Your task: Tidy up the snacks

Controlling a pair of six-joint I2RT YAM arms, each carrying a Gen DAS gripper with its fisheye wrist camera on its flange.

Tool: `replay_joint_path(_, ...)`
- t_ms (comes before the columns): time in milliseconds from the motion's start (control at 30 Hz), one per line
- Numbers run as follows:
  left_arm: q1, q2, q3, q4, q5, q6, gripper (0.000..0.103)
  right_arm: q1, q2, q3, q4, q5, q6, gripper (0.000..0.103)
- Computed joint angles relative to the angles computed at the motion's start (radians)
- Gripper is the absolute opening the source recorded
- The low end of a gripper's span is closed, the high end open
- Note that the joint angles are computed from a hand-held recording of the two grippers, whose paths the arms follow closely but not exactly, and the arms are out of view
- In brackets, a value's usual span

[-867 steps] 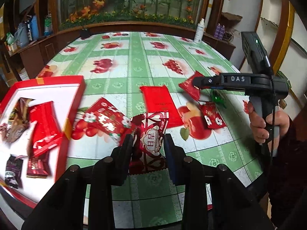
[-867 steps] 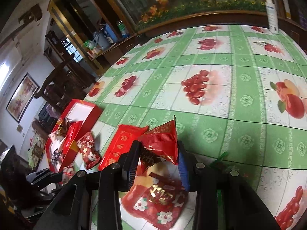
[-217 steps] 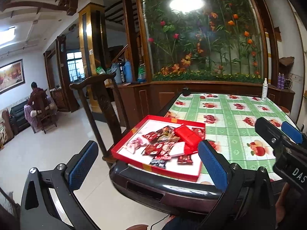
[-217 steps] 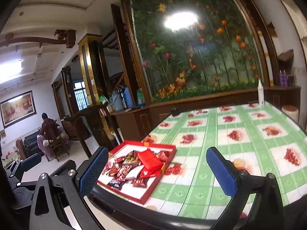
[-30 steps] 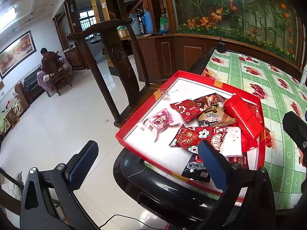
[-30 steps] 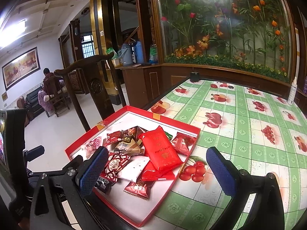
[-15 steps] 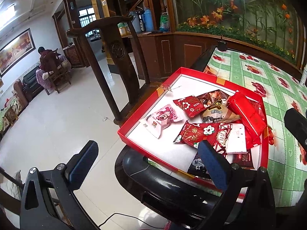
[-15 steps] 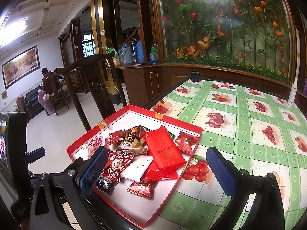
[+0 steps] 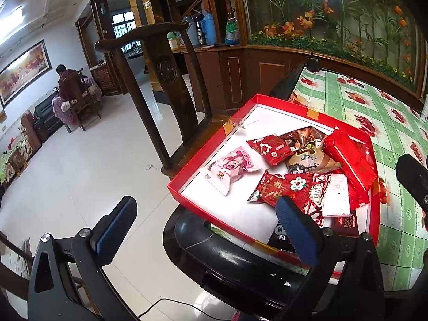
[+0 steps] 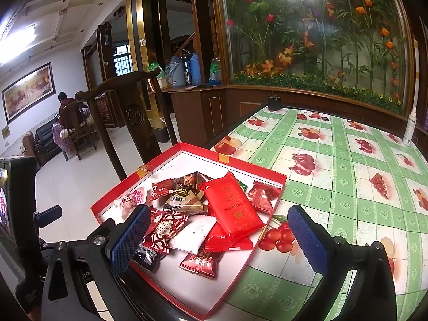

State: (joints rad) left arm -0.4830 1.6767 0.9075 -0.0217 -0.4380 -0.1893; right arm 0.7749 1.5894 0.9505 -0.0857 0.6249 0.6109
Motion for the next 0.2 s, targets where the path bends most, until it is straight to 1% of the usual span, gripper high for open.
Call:
replay_joint_path(100, -0.019, -0.003, -0.003, 0.011, -0.029, 0.011, 0.103, -0.011, -0.003, -0.012, 0.014, -0.014, 0.003, 0.103)
replay_joint_path(200, -0.045, 0.005, 0.019, -0.010, -0.044, 0.016, 0.103, -0.026, -0.020, -0.041, 0.029, -0.031, 0.004, 0.103)
